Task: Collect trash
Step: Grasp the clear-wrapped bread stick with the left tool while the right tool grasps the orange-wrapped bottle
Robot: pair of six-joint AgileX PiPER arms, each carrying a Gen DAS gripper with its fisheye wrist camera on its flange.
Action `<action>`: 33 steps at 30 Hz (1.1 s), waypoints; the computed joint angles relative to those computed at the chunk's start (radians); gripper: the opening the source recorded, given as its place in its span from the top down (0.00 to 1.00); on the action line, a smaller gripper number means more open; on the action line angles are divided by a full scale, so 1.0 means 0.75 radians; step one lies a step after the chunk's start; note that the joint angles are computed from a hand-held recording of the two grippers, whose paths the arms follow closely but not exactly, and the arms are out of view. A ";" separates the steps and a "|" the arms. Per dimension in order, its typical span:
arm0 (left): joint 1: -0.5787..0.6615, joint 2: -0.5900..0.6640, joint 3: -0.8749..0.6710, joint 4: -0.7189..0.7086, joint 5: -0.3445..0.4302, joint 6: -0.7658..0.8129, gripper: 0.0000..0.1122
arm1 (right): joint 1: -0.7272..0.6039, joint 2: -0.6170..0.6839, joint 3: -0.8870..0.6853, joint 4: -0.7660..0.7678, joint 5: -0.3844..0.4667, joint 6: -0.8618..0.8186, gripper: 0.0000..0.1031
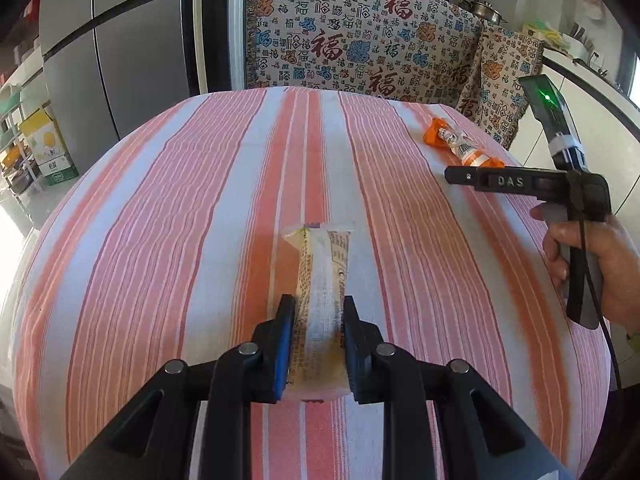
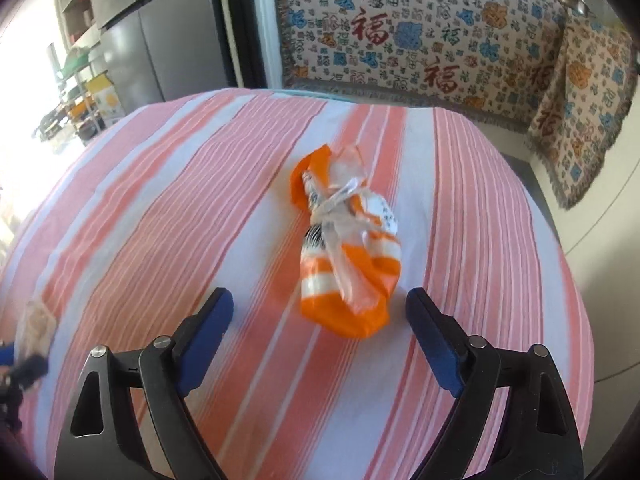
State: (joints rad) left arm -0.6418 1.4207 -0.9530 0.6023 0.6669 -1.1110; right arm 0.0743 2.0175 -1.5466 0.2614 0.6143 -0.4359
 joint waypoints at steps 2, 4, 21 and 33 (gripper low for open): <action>-0.006 0.002 0.004 0.014 -0.007 -0.020 0.79 | 0.001 -0.005 -0.010 -0.022 -0.011 0.052 0.60; -0.008 -0.006 0.014 0.018 -0.018 -0.031 0.78 | -0.021 -0.039 0.029 0.057 0.018 0.001 0.59; -0.195 -0.238 0.235 0.087 0.120 -0.113 0.39 | -0.063 -0.875 1.077 0.268 -0.123 -0.462 0.17; -0.180 -0.141 0.175 0.115 0.169 -0.150 0.21 | -0.071 -0.825 1.049 0.252 -0.125 -0.424 0.01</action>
State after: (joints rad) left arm -0.7765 1.3153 -0.8217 0.6884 0.7937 -1.2238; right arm 0.0214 1.3987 -0.7595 0.4507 0.5206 -0.7537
